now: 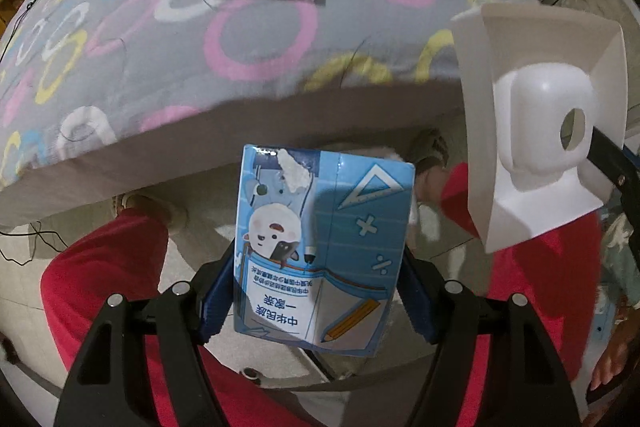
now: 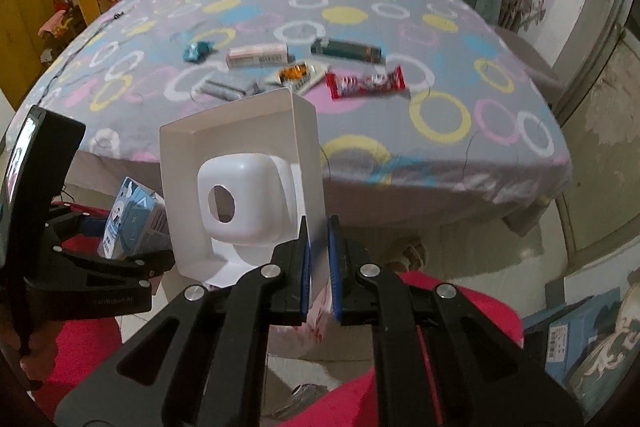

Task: Collect trash
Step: 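Lift and carry the booklet and white box with both tools toward the floor bag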

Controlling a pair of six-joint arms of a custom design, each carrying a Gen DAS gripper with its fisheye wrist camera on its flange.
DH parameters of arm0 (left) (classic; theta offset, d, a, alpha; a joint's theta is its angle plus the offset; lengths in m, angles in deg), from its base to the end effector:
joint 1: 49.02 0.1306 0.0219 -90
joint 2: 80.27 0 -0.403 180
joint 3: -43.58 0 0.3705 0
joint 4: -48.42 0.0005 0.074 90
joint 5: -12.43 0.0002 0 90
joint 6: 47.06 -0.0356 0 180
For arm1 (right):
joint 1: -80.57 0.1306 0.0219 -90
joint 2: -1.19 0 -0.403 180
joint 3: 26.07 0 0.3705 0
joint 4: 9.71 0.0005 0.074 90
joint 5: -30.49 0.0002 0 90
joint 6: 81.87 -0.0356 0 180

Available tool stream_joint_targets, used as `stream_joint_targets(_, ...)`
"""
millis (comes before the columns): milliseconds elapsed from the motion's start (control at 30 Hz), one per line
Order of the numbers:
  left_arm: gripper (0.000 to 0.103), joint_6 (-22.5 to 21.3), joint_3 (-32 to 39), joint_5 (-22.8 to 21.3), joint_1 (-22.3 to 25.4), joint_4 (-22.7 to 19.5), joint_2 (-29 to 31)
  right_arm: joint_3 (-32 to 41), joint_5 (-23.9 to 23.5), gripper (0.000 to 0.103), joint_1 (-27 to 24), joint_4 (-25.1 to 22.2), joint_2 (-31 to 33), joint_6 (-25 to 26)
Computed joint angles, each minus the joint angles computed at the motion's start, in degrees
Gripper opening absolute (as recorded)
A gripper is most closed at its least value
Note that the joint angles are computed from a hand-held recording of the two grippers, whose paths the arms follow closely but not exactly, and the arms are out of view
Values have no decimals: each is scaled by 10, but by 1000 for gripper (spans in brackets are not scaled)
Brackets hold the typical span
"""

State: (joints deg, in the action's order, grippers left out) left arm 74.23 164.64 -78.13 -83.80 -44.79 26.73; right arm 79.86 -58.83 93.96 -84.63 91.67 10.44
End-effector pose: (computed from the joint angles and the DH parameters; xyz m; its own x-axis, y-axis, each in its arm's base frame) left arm 0.4267 -0.2965 0.4983 -0.9848 0.0516 -0.1658 0.0672 0.9937 -0.0896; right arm 0.4262 0.1005 0.5378 -0.8282 -0.2386 -0.5072 -0.2593 0.9653 -0.0307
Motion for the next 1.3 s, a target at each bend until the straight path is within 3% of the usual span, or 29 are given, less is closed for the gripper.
stream_joint_targets(767, 69, 2, -71, 100, 2, 34, 75, -68, 2, 9, -18, -10, 75, -36)
stream_joint_targets(1300, 69, 16, -93, 180, 23, 38, 144, -60, 23, 9, -9, -22, 173, -45)
